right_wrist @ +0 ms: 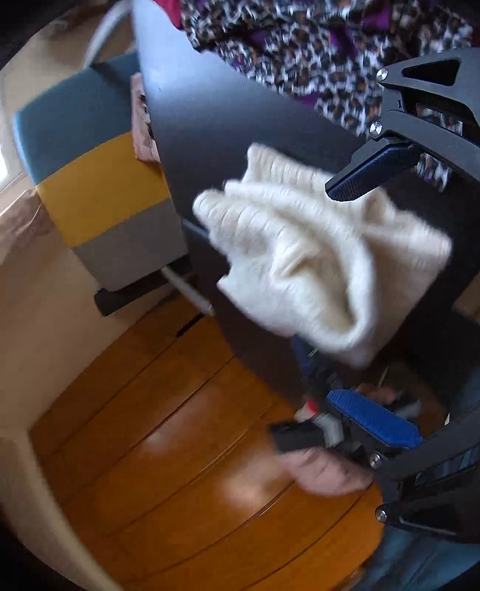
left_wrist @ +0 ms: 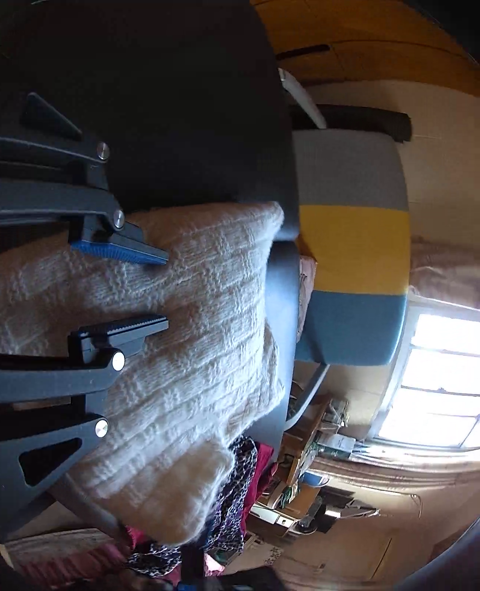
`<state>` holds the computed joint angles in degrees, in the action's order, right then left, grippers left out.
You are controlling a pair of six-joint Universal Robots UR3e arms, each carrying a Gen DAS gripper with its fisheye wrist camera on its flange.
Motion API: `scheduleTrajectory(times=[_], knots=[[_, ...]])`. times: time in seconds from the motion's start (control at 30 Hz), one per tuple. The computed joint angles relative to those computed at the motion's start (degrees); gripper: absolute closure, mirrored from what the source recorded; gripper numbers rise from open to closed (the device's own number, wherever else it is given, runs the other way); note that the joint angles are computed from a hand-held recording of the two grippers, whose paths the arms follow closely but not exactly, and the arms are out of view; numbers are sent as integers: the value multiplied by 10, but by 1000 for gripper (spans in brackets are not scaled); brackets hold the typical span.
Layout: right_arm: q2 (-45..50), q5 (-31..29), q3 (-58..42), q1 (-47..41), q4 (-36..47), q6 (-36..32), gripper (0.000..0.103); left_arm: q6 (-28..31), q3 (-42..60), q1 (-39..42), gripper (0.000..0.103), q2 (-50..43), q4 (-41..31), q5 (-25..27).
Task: Fold clothes
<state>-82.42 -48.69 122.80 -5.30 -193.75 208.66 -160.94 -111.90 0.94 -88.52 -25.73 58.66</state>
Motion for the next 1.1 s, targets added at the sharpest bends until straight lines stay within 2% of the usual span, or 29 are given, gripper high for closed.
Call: scheduleTrajectory(times=[0.1,0.17,0.23,0.37,0.6,0.77,0.87,0.93,0.97,1.0,1.07,1.1], knots=[[141,10,-136,45,-78,145,0,1,-2,5,76,-2,-6,-9],[187,-18,-205,64,-29,169,0,2,1,10,76,-4,-17,-16],[231,-46,-266,76,30,172,0,4,4,14,75,-7,-25,-23],[256,-58,-307,73,77,169,0,15,-5,20,75,0,-29,-30],[334,-3,-408,49,62,176,0,23,-15,22,74,-2,-20,-38],[445,6,-621,55,189,152,0,26,-15,28,74,-3,-22,-47],[518,-4,-785,70,323,114,0,24,-14,35,74,1,-29,-53],[519,-20,-821,79,386,89,8,15,-11,50,74,8,-42,-74],[517,-31,-832,83,414,76,25,13,-8,58,74,10,-51,-92],[500,-55,-822,88,437,59,56,12,-5,66,74,11,-61,-112],[474,-102,-802,96,471,34,83,20,10,66,74,8,-84,-130],[462,-120,-795,100,476,21,85,29,17,60,74,5,-92,-133]])
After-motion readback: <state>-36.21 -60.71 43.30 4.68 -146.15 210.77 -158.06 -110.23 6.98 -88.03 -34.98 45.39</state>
